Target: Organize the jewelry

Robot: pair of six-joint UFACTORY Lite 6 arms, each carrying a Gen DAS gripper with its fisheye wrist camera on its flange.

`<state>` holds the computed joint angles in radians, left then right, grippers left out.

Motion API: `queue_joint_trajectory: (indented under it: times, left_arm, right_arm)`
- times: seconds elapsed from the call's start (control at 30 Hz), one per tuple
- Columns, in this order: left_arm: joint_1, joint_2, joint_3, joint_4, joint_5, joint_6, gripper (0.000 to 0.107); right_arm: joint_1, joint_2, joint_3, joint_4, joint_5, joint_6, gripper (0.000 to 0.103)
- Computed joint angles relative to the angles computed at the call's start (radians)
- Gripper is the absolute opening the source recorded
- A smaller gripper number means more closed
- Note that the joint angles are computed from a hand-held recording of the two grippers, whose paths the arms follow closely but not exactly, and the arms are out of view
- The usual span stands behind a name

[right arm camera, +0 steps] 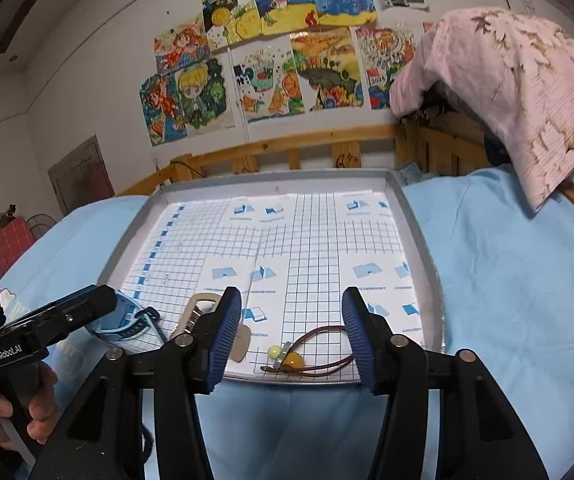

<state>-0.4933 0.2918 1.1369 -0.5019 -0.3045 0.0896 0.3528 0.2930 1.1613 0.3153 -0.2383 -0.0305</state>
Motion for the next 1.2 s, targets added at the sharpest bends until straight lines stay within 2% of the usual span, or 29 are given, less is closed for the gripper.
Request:
queue_joint_trajectory:
  times: [0.03, 0.07, 0.1, 0.2, 0.37, 0.43, 0.63, 0.77, 1.0, 1.2]
  left_arm:
    - [-0.016, -0.03, -0.029, -0.09, -0.029, 0.085, 0.099]
    - [-0.032, -0.055, -0.055, -0.165, -0.059, 0.154, 0.102]
    - [-0.046, -0.079, -0.08, -0.215, -0.086, 0.201, 0.102]
    - [-0.094, -0.17, -0.166, -0.344, -0.169, 0.314, 0.103]
    - [-0.186, -0.349, -0.319, -0.495, -0.282, 0.425, 0.103]
    - [-0.228, -0.413, -0.367, -0.563, -0.32, 0.483, 0.103]
    - [-0.369, -0.595, -0.495, -0.776, -0.438, 0.629, 0.103]
    - [-0.515, -0.706, -0.567, -0.932, -0.569, 0.735, 0.103]
    - [-0.802, -0.782, -0.632, -1.124, -0.834, 0.812, 0.103]
    - [-1.023, -0.775, -0.658, -1.235, -1.018, 0.765, 0.103]
  right_arm:
    - [0.007, -0.023, -0.022, 0.033, -0.012, -0.033, 0.061]
    - [0.014, -0.045, -0.043, 0.06, -0.026, -0.059, 0.063]
    - [0.027, -0.084, -0.081, 0.093, -0.048, -0.091, 0.067]
    - [0.064, -0.174, -0.163, 0.223, -0.093, -0.216, 0.09]
    - [0.145, -0.341, -0.299, 0.414, -0.142, -0.407, 0.095]
    - [0.178, -0.404, -0.347, 0.482, -0.158, -0.466, 0.101]
    - [0.339, -0.625, -0.504, 0.779, -0.264, -0.711, 0.101]
    - [0.482, -0.757, -0.602, 0.962, -0.372, -0.829, 0.101]
    - [0.795, -0.972, -0.77, 1.198, -0.642, -0.917, 0.101]
    - [1.041, -1.035, -0.828, 1.319, -0.893, -0.953, 0.101]
